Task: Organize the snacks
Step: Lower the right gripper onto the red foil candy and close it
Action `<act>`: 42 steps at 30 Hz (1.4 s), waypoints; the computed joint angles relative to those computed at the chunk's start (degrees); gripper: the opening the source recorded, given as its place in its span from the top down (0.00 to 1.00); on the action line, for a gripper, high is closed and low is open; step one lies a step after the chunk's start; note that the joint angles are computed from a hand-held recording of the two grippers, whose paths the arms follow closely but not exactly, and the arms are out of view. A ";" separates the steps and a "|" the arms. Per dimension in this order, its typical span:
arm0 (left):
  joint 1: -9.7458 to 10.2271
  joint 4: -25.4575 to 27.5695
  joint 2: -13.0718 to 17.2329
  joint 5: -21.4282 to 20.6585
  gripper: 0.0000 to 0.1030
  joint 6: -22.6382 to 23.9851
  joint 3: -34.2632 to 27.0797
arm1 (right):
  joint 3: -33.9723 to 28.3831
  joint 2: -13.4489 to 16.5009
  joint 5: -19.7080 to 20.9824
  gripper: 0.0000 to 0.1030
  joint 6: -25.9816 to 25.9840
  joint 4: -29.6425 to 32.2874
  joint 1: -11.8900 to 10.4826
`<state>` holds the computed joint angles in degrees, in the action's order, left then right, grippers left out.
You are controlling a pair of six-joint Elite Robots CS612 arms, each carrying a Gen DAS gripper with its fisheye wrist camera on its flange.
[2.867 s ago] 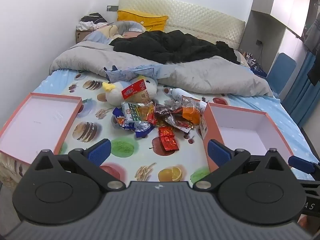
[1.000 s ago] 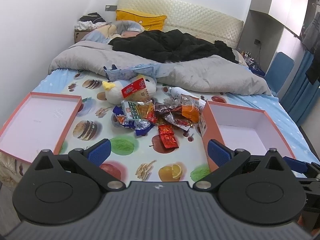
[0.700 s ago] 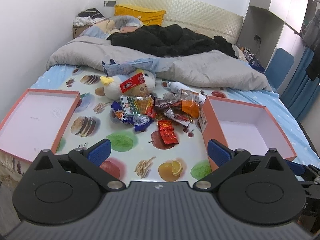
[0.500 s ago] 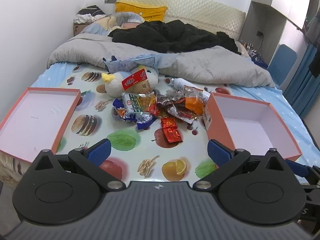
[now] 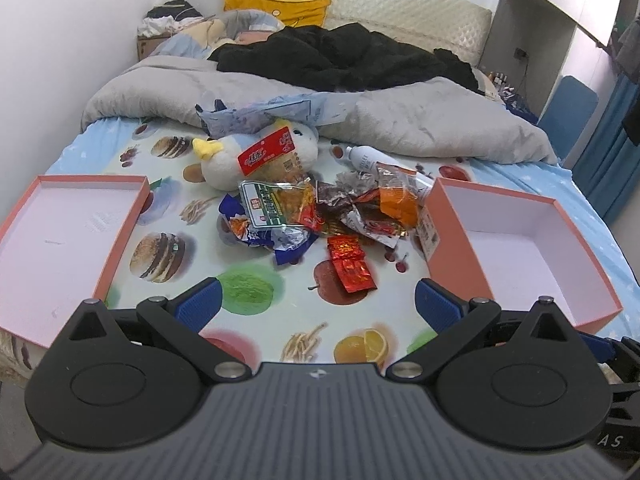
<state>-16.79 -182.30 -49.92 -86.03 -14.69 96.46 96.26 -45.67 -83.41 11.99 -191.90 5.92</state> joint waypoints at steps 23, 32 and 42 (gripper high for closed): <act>4.76 7.90 12.06 -7.82 0.01 -1.00 -16.44 | -15.66 9.77 2.60 0.06 -4.30 7.22 1.58; 5.79 14.19 18.58 -10.09 0.13 2.11 -26.89 | -25.11 15.51 -0.52 0.26 -5.88 16.80 1.82; 6.17 21.80 24.85 -11.77 0.22 9.94 -38.43 | -33.81 21.13 -2.16 0.26 -6.85 22.29 1.63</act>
<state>-10.62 -160.50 -25.08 -97.79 -4.76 58.03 62.45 -24.54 -85.57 5.14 -169.61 7.55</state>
